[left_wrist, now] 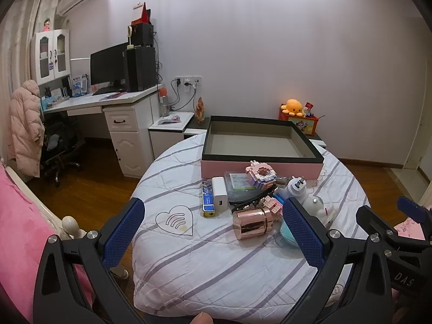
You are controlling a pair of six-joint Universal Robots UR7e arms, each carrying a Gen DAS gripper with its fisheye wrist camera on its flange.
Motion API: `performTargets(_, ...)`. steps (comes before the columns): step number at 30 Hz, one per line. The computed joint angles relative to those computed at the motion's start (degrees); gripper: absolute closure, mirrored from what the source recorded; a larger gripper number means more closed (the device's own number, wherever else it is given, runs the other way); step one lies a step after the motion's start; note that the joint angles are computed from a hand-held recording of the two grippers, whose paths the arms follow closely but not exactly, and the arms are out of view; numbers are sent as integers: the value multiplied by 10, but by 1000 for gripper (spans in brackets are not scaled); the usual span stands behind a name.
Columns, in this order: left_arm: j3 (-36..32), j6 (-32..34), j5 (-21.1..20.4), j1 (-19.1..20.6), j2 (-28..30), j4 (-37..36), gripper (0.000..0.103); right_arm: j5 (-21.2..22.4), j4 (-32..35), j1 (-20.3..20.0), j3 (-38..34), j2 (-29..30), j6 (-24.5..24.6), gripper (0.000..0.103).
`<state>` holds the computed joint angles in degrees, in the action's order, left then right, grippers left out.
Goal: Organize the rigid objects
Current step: 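Move both tools toward the items in front of the pink box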
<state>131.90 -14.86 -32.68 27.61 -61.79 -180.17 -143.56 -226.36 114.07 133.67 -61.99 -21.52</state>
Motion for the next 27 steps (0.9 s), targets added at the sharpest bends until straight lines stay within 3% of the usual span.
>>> performTargets(10,-12,16,-20,29,18,-17,0,22,4,-21,7,-3,-6,0)
performTargets(20,-46,45,-53,92,62,-29,0,70,42,-88,5,-10,-7,0)
performTargets(27,-71,113,-49,108,99,-89,0,91,59,-113,-6,-5,-10,0)
